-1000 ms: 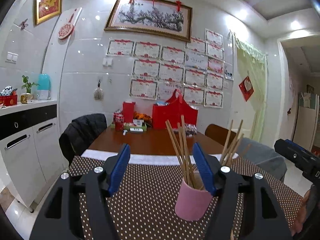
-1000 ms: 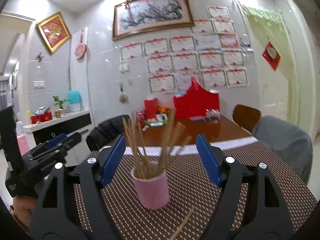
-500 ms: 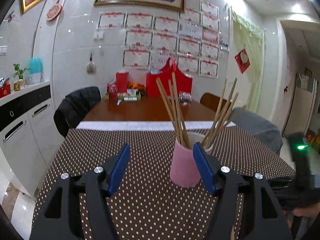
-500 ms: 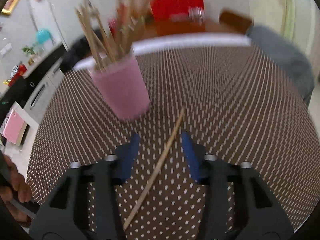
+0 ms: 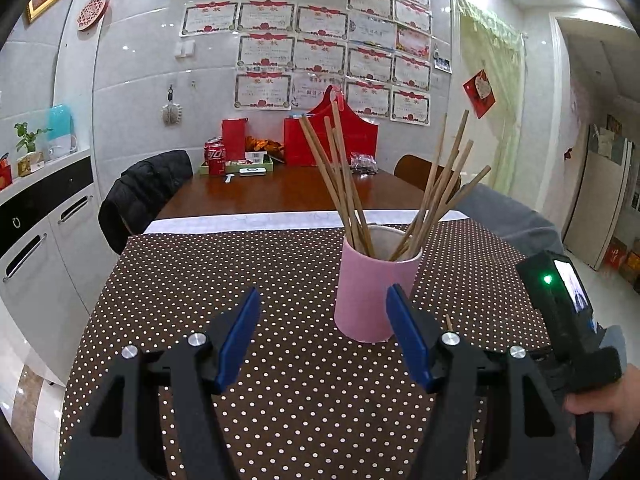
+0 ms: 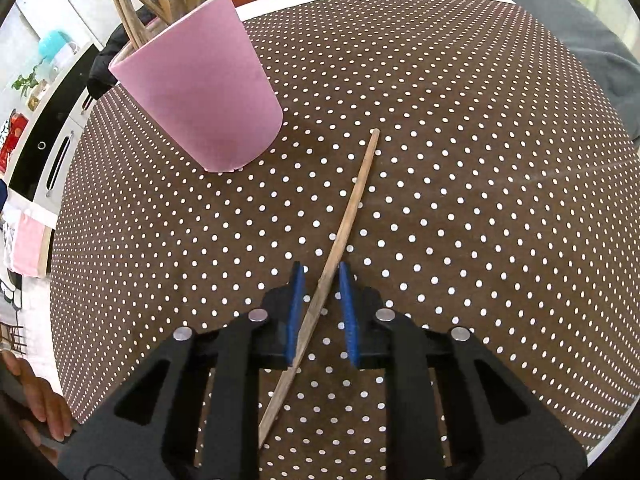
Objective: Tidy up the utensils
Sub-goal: 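Move the open right gripper down to the last chopstick on the table, then close the right gripper on the last chopstick and lift it upright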
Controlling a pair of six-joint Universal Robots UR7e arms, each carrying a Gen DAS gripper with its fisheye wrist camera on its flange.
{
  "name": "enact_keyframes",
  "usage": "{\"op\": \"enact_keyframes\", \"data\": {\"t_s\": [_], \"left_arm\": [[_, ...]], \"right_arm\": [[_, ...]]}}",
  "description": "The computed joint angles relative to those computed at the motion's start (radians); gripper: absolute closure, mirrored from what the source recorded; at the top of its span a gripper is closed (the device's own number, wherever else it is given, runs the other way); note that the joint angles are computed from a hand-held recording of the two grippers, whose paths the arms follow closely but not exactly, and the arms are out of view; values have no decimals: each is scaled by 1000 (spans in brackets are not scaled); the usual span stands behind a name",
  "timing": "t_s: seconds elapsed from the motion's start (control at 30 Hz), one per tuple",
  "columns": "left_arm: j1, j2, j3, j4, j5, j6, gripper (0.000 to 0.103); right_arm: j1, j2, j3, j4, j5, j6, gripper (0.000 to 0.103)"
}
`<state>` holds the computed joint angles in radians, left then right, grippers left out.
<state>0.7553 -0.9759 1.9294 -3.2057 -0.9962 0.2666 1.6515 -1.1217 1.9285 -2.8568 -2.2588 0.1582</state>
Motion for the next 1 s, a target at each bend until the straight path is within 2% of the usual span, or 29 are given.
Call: {"op": "enact_keyframes", "data": {"t_s": [0.07,0.17,0.3,0.53,0.7,1.0], "left_arm": [[2,-2,-1,8,-5,-10,38],[2,-3,-6,26,-5,-30,38],[4,-5,-10,48,-6,-49,38],[8,-5,-17,57,3,-57,38],[9,3,-32,45,3,-60,38],[-3,27,-55,3,0,-41,38]], "right_arm": [[-5,10,-30,23,-3,-7,91],[-20,32,-90,70,20,-7,92],[-44,3,-90,82,76,-16,94],[-89,-53,0,-80,160,-104,96],[-101,-96,52,-224,210,-195,96],[-106,-205,208,-477,331,-285,96]]}}
